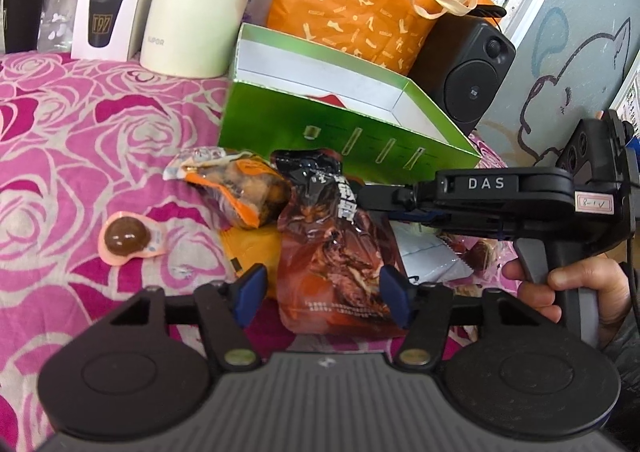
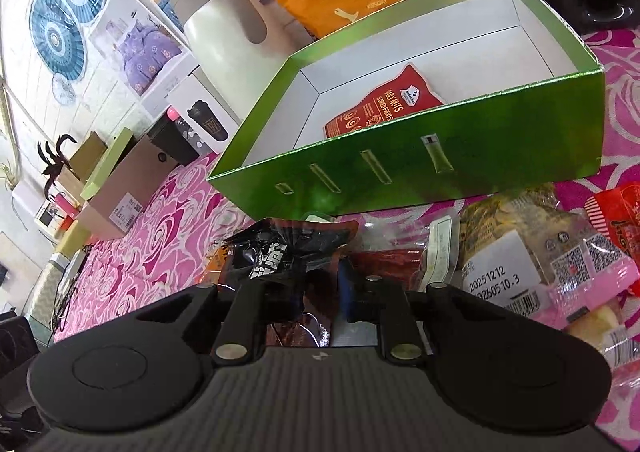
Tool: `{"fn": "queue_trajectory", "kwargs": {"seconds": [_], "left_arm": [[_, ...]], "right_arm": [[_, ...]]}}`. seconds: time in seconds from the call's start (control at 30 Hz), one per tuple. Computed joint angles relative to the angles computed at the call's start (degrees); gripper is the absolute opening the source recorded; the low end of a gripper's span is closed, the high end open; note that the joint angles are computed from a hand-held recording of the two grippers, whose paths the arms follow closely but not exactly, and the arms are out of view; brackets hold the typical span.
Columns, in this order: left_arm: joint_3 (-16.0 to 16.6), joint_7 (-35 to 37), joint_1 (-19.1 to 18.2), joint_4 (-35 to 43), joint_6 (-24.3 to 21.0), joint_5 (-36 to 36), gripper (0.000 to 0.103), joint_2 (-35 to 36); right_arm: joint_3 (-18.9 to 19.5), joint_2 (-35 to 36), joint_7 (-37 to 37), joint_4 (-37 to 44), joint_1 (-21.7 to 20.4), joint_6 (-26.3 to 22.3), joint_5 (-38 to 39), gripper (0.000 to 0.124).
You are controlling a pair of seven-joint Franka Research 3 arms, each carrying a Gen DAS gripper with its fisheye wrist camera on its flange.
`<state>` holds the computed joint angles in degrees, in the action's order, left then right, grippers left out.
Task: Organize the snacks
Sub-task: 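Lift the brown snack bag with the right gripper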
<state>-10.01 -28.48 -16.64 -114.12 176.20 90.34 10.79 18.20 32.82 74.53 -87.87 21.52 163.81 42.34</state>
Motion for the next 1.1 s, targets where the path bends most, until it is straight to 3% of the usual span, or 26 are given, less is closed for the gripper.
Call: {"fn": "queue_trajectory", "kwargs": {"seconds": [0.2,0.43,0.6,0.77,0.93,1.1], "left_arm": [[-0.62,-4.03,0.23,-0.19,0.28,3.91,0.047,-1.09],[-1.79,-2.74,0.2,-1.39,-0.74,3.39,0.042,-2.79],[-2.2,-3.93,0.19,-2.31,-1.16,3.88,0.034,-3.58],[-2.13,0.31,0.15,-4.25,-0.55,-1.58,0.023,-3.81],[-1.72,-4.1,-0.14,-5.4,0.63,1.51,0.019,-3.73],[-2.21,-2.43,-0.25,-5.8,-0.97,1.51,0.018,-4.13]], "right_arm": [[2.26,-1.35,-2.6,-2.39,-1.26,2.59,3.66,0.028],[4.9,-3.87,-9.71,-5.08,-2.49,5.03,8.87,0.023],[4.94,-4.92,-12.38,-6.35,-2.2,6.06,11.39,0.022],[5.03,-5.96,-13.89,-8.26,-1.88,6.68,13.91,0.021],[5.39,-7.22,-15.56,-10.55,-1.41,7.97,16.29,0.02],[2.01,-8.1,-12.55,-11.66,2.26,9.97,10.95,0.02]]}}
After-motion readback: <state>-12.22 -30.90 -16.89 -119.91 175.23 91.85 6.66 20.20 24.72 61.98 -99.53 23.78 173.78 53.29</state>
